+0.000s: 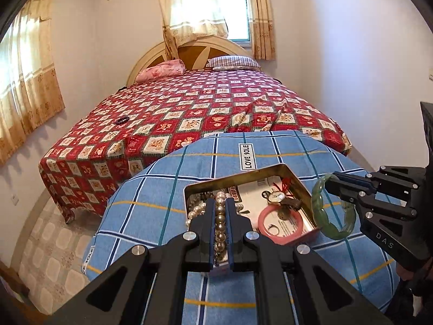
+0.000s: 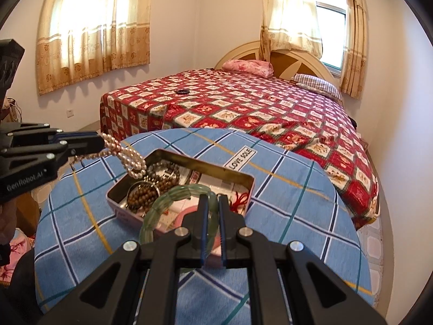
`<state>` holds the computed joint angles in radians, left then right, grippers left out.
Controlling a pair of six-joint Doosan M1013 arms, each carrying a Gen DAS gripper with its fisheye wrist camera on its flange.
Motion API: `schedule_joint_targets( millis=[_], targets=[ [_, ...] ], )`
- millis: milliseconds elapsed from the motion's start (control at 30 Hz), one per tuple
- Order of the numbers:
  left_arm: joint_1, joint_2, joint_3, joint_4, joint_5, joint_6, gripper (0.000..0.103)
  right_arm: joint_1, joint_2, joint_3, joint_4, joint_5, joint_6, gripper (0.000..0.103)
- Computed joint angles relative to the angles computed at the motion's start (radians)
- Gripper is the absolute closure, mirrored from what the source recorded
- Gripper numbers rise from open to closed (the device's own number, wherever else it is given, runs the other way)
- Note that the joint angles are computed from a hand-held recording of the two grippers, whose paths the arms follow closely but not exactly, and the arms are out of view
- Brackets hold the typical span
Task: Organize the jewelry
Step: 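Carry the pearl necklace with the left tool while the right tool carries the jade bangle to the tin, then open the left tool over the tin while the right tool releases the jade bangle inside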
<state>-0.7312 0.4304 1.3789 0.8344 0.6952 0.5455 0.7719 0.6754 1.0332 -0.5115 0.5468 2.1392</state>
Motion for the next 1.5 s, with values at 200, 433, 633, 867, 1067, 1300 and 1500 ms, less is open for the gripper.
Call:
schedule_joint_targets(
  millis=[200,433,633,867,1067,1300,1500],
  targets=[
    [0.017,0.038,-0.039,-0.031,0.010,0.032,0.097,-0.002,0.053,-0.079,-0.028,0.045,-0.007,0.094],
    [0.021,0.073,-0.069,-0.071,0.052,0.076,0.093,-0.011,0.106,-0.139,0.017,0.111,-0.035,0.083],
    [0.003,0.057,-0.032,0.059,0.079,-0.057,0.030,-0.009,0.083,-0.098,-0.038,0.128,0.050,0.059],
    [0.000,0.020,0.020,0.064,0.059,-0.131,0.030,-0.004,0.019,0.008,-0.144,0.075,0.215,0.045],
    [-0.003,0.013,0.035,0.061,0.066,-0.151,0.030,0.005,0.005,0.025,-0.178,0.061,0.240,0.043],
    [-0.010,-0.005,0.057,0.084,0.069,-0.190,0.030,0.009,-0.009,0.045,-0.208,0.051,0.272,0.039],
    [-0.008,-0.006,0.058,0.070,0.075,-0.190,0.030,0.013,-0.011,0.049,-0.216,0.052,0.280,0.039]
  ],
)
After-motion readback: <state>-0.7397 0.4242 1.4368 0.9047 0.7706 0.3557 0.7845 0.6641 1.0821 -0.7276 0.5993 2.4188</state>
